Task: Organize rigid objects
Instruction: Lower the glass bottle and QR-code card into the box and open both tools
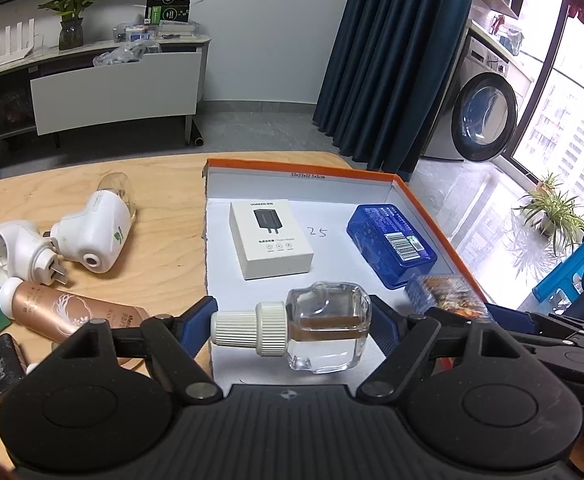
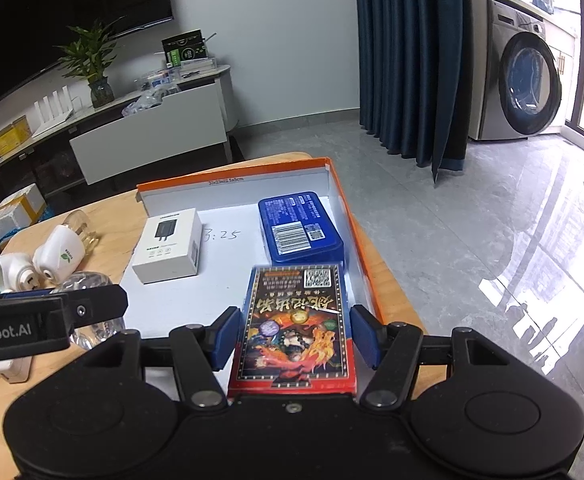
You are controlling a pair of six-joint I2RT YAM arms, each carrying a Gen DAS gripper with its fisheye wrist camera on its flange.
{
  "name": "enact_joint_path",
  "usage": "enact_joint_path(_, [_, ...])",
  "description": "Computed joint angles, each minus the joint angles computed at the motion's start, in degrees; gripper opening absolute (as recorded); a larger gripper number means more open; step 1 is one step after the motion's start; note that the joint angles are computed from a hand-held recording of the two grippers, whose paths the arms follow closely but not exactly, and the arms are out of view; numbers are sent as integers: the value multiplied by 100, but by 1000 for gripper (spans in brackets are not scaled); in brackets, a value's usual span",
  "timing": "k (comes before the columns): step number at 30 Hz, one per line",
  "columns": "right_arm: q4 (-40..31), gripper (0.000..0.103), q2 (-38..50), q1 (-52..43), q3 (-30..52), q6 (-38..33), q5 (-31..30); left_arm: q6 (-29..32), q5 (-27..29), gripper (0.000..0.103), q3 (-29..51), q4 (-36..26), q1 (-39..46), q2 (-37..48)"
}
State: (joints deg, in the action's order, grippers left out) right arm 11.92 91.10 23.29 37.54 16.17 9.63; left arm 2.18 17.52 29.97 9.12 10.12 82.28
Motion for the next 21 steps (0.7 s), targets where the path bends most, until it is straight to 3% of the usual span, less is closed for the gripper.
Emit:
enact_joint_path(14, [487, 76, -308, -94, -359, 36, 44, -66, -136, 81, 448, -160, -261, 600])
enact_joint_path(16, [462, 76, -382, -93, -384, 64, 42, -97, -143, 89, 466, -232, -291, 524])
enact_joint_path(21, [421, 76, -632, -25, -447, 87, 86, -122, -192, 90, 363, -344, -262, 148])
